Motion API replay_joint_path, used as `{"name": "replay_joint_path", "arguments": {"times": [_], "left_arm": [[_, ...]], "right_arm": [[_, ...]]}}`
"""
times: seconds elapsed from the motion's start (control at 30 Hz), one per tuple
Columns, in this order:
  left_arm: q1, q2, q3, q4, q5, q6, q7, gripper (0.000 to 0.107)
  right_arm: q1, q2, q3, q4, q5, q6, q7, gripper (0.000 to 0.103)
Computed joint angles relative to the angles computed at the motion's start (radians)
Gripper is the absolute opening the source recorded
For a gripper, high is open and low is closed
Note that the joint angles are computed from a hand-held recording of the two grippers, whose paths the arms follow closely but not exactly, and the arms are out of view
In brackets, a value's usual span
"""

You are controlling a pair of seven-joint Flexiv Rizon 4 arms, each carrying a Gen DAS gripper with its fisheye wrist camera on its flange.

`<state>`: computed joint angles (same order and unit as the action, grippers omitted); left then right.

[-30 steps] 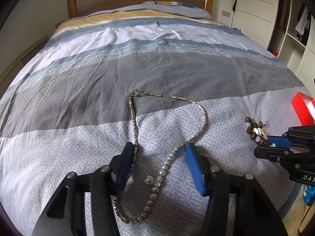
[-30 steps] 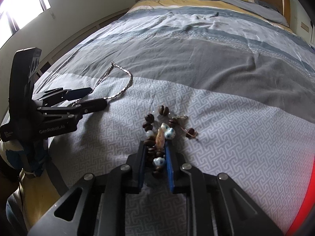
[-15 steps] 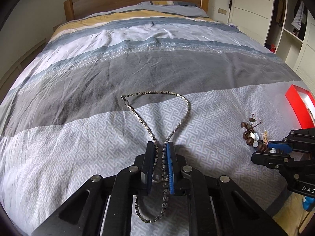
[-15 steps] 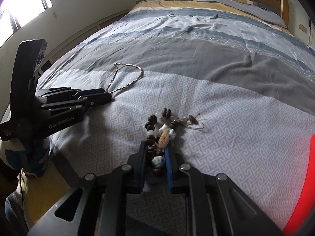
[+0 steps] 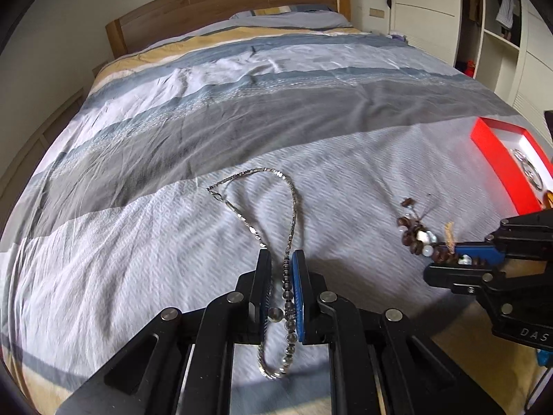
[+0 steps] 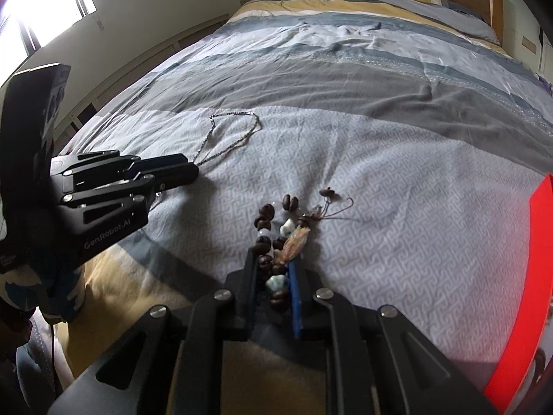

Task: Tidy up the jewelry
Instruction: 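Lift the necklace with the left tool while the right tool lifts the bracelet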

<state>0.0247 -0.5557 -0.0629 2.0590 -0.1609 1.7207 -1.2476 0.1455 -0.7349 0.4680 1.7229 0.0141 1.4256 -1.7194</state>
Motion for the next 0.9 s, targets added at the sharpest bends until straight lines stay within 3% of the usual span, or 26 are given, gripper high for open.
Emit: {"name": "replay_joint_path", "arguments": {"times": [0.53,0.9], "left_arm": [[0.010,0.174,-0.039,0.188,0.017,0.044,-0.080,0.012],[0.005,0.398,-0.036,0.367,0.021,0.040,-0.153,0.012]], "right_arm": [[-0.023,0.137,0.013,0.180,0.036,0.057,0.049,0.015],[-0.100,0.309,0.095,0.355,0.082,0.135,0.053,0.014]]}}
